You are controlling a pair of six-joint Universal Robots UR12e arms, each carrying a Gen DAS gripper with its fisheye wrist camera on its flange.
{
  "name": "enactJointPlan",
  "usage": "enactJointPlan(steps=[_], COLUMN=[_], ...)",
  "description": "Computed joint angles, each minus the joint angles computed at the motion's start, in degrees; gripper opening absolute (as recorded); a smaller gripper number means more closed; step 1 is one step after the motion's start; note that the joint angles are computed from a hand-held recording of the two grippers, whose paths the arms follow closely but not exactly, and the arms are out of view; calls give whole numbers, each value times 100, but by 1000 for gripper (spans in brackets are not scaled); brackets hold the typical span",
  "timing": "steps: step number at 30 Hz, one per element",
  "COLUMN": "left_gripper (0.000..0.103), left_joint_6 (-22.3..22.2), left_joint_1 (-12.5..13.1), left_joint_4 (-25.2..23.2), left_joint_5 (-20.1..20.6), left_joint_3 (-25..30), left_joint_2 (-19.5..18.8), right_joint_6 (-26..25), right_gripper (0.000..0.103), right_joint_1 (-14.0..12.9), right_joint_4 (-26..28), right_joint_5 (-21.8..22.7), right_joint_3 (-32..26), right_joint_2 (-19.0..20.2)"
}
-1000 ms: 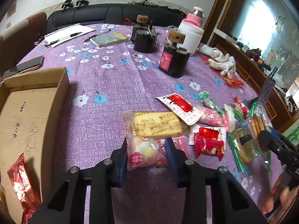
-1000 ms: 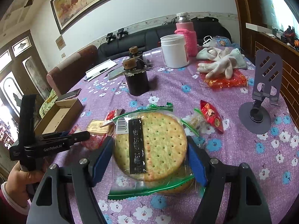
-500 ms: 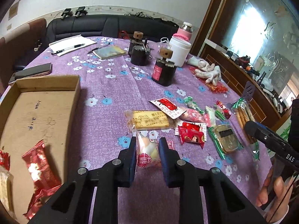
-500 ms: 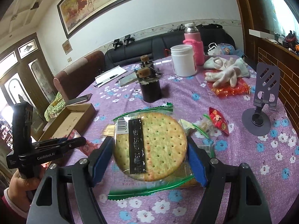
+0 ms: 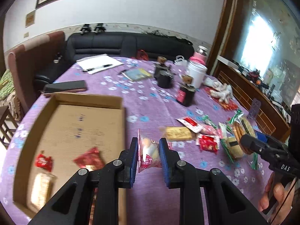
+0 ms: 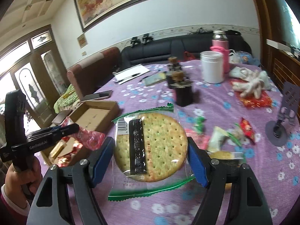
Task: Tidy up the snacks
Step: 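Carry cracker bag and pink pastry into the box and open both tools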
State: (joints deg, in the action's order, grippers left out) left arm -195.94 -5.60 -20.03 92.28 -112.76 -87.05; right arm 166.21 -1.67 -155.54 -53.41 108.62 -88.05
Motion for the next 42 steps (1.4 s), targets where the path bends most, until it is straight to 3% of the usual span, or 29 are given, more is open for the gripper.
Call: enactJointPlan(steps=[9,14,21,31,36,42], left_gripper=[23,23,23,23,24,45], left_joint_6=[-171,-178,-151,-317,-301,-269], left_joint_1=[560,801,971,1134,1071,898], left_joint_4=[-75,-229,-579,-687,-602,-499], left_joint_5=[337,647,975,683,655,560], left_joint_3=[-248,-223,-62,-102,-130,-135], left_joint_2=[354,309,59,4,106,264], right_joint_6=[-319,-274,-274,-471,-100,56], right_gripper=[75,76,76,76,77,79], right_joint_1=[776,1239,1720,1876,1720,1366], right_joint_4=[370,610,1113,1349,1127,760], right_joint_5=[314,397,-103,-615,-392,-57], right_joint_3=[-471,-859,-1463,-1659,-1533,-1126], right_joint_2=[365,746,1314,1497,1385,985])
